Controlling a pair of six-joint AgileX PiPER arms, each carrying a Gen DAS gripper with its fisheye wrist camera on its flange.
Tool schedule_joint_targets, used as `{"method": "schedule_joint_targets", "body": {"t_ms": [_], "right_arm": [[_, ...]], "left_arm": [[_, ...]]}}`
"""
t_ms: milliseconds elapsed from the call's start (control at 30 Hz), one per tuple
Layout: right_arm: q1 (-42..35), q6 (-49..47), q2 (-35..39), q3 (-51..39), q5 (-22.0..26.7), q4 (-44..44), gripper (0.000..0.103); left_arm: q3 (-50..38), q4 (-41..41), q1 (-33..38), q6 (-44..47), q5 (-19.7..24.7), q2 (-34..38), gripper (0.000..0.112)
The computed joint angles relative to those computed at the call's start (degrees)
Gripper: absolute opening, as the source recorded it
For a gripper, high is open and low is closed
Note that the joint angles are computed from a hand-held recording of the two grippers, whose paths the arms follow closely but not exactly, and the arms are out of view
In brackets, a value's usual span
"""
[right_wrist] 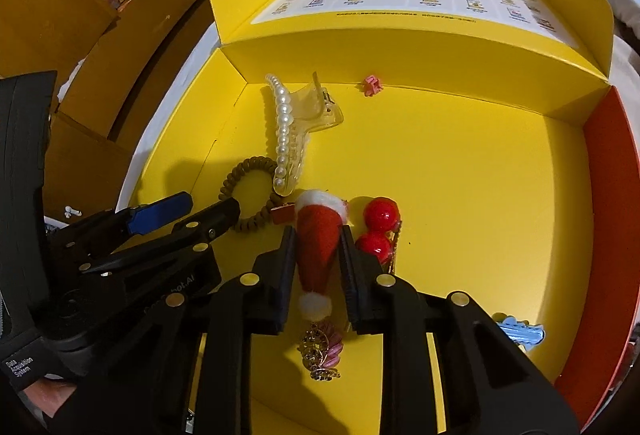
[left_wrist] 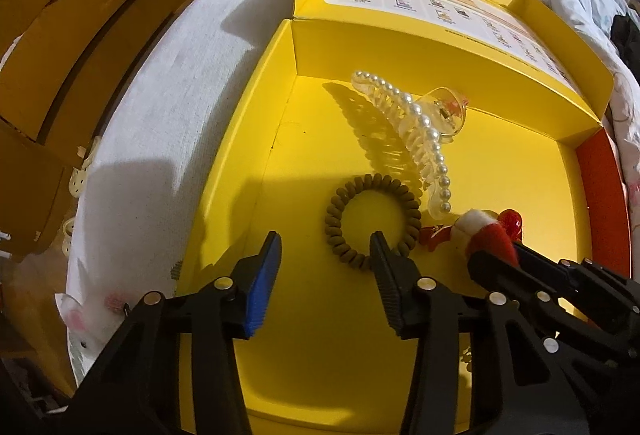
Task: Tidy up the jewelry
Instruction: 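Grasp the red Santa hat ornament with the right gripper while the left grasps the brown coil hair tie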
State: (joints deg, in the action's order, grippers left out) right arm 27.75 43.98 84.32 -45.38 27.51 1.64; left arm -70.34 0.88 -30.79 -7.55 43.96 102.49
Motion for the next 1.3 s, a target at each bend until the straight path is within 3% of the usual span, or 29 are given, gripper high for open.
{"method": "schedule_joint_targets", "body": {"t_ms": [67, 133, 333, 400, 633, 833, 1067, 1167, 1233, 1300], "right_arm": [[-0.4, -0.6, -0.7, 0.4, -0.4, 0.7, 0.021], [-0.8, -0.5, -2.0, 0.8, -0.2, 0.8, 0.02], [-2.6, -1.3, -6.8, 2.6, 0.5, 1.8, 0.019], [-3.4, -1.9, -8.8, 3.1, 1.1, 2.4, 0.019], [-4.5, 0.0, -14.7, 4.1, 3.4, 1.1, 0.019], [-4.7, 2.1, -19.4, 4.9, 5.7, -0.3, 0.019], [-4.1, 3.5, -20.7, 5.9, 6.0, -0.7, 0.019], [-3.9, 3.5, -20.7, 5.8, 6.0, -0.6, 0.019], [-3.9, 3.3, -20.8, 5.7, 6.1, -0.6, 0.019], [-4.4, 2.5, -21.0, 5.7, 6.1, -0.1, 0.019]], "left_arm": [[0.5, -0.1, -0.1, -0.1, -0.2, -0.4, 0.039], [0.5, -4.4, 1.1, 4.0, 0.0, -0.5, 0.021], [1.0, -8.5, 2.1, 7.4, 0.5, -1.0, 0.013], [1.1, -9.5, 2.7, 8.4, 0.7, -1.2, 0.005], [0.9, -13.2, 4.9, 11.5, 1.5, -2.3, 0.001], [1.2, -16.4, 6.7, 14.7, 2.0, -4.0, 0.001], [-1.0, -16.3, 7.0, 14.3, 3.8, 0.1, 0.003], [-1.2, -16.7, 6.7, 14.5, 3.8, 0.6, 0.008], [-1.2, -16.8, 6.5, 14.4, 3.4, 0.5, 0.023], [-0.8, -17.6, 6.6, 15.1, 2.9, 0.1, 0.031]]}}
